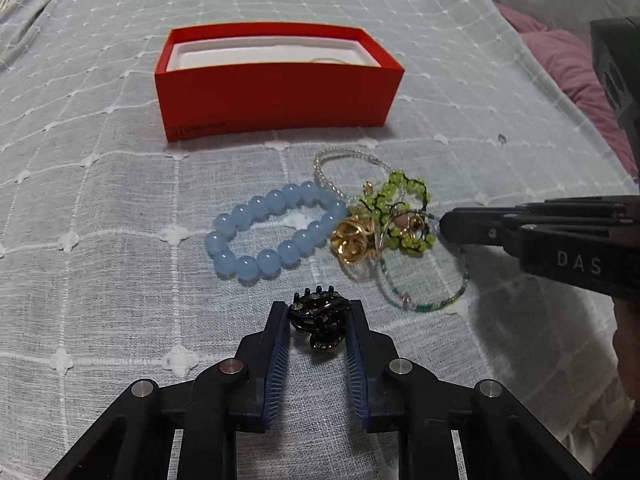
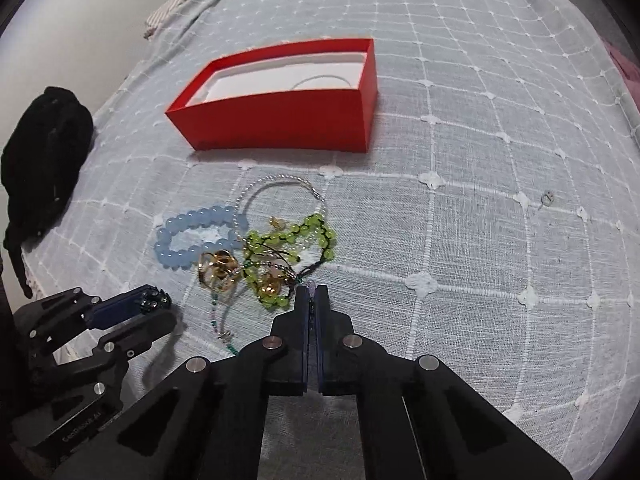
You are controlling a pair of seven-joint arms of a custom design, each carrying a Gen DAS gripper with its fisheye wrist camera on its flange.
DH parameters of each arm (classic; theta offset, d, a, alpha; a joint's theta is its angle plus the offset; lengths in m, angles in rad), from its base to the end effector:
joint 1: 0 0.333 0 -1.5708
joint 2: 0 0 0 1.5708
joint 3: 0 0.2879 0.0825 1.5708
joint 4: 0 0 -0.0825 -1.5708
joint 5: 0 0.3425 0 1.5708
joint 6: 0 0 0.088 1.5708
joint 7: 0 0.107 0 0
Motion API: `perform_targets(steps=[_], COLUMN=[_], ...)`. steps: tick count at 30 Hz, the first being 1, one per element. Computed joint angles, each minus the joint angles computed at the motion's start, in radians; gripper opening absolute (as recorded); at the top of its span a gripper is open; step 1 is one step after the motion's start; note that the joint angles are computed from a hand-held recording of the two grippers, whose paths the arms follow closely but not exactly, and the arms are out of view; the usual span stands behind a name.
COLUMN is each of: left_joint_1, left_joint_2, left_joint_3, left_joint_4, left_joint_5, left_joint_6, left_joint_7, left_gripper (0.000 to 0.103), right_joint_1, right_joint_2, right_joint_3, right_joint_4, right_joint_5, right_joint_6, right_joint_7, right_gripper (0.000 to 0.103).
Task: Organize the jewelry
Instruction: 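Grasp the black claw clip with the left tool while the right tool grasps the green-beaded bracelet, then carry the clip and bracelet into the red box and release both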
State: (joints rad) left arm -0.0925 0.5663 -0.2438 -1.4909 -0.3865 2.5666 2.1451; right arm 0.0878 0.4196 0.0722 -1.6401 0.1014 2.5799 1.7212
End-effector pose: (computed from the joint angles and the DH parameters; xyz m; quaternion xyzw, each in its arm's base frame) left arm 0.6666 -0.1902 0.4010 -0.4561 0.8310 -0.3102 0.0722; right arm 0.6560 0.0971 0.4257 -0.6560 0.7079 -0.1106 0.2373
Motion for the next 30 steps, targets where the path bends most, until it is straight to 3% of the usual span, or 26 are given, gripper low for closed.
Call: perform_targets(steps=[8,22,30], left_joint_1=[0.030,0.050,0.038], left_joint_2=[-0.015,-0.013,0.034], left_joint_3=[-0.019,-0.020,0.000], left_joint_4=[-0.004,0.026,0.140], left_joint_5=[-0.057,-0.095,-0.068], left_joint_6=[-0.003,0.006,-0.017], left_joint_7=[0.034,0.039,-0.009], left_gripper=[0.022,0.022,0.022], right_joint_1=[0.016,0.069,0.074], right_joint_2=[-0.056,-0.112,-0.118], right_joint_3=[0.003,-0.027,-0.033], right_joint_4=[-0.068,-0.085,-0.049], right_joint_5=[-0.027,-0.157,-0.194], right_joint_6=[0.096,0.172,0.186], right_joint_7=[-0.019,0.026,0.059], right_gripper=[0.002,0.002,0.002])
